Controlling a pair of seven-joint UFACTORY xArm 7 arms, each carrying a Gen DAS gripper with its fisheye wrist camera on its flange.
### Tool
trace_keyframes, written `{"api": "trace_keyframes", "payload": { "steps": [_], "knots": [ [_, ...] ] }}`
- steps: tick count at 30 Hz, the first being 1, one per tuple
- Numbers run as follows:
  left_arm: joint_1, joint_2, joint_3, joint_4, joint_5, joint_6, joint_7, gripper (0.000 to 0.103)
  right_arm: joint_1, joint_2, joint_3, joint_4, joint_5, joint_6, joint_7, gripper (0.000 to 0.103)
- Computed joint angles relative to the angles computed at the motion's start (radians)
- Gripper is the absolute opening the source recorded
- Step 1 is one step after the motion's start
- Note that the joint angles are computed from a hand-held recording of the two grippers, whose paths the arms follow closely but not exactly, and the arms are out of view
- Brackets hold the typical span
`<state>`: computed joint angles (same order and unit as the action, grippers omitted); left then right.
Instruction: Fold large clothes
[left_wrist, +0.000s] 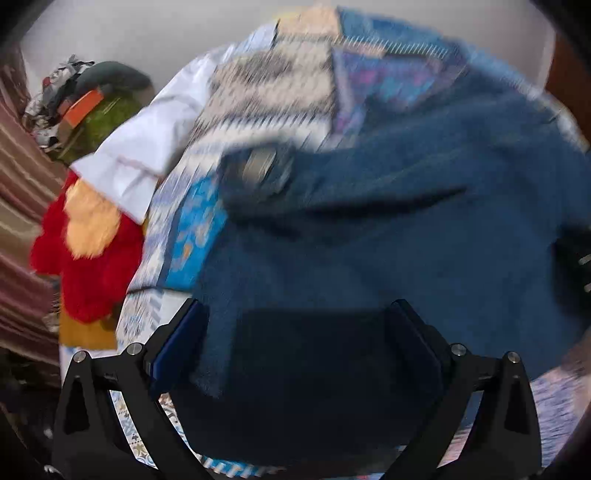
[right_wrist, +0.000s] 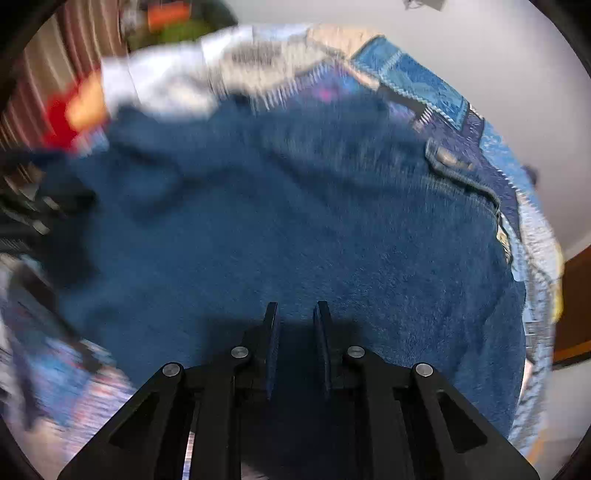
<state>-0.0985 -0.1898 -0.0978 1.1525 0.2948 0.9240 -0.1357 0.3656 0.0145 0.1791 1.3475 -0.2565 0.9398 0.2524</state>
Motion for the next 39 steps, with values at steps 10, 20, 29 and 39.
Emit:
{"api": "trace_keyframes", "payload": {
  "steps": [10,20,29,39],
  "knots": [
    [0.051,-0.139,0.033,-0.172,-0.099,-0.098,0.079,0.103,-0.014,-0.15,-0.043,-0.177,-0.086,-0.082,-0.022,0.014],
    [0.1,-0.225,0.023,-0.2,-0.048,-0.091,0.08,0.103,-0.15,-0.382,-0.109,-0.347,0.02,-0.07,-0.045,0.091],
    [0.144,-0.37,0.045,-0.214,-0.121,-0.038,0.02,0.103,-0.241,-0.499,-0.123,-0.336,0.223,-0.028,-0.066,0.091],
    [0.02,-0.464,0.142,-0.326,-0.503,-0.006,-0.047,0.103,-0.138,-0.466,-0.066,-0.295,0.415,-0.149,-0.049,0.098]
  ]
}}
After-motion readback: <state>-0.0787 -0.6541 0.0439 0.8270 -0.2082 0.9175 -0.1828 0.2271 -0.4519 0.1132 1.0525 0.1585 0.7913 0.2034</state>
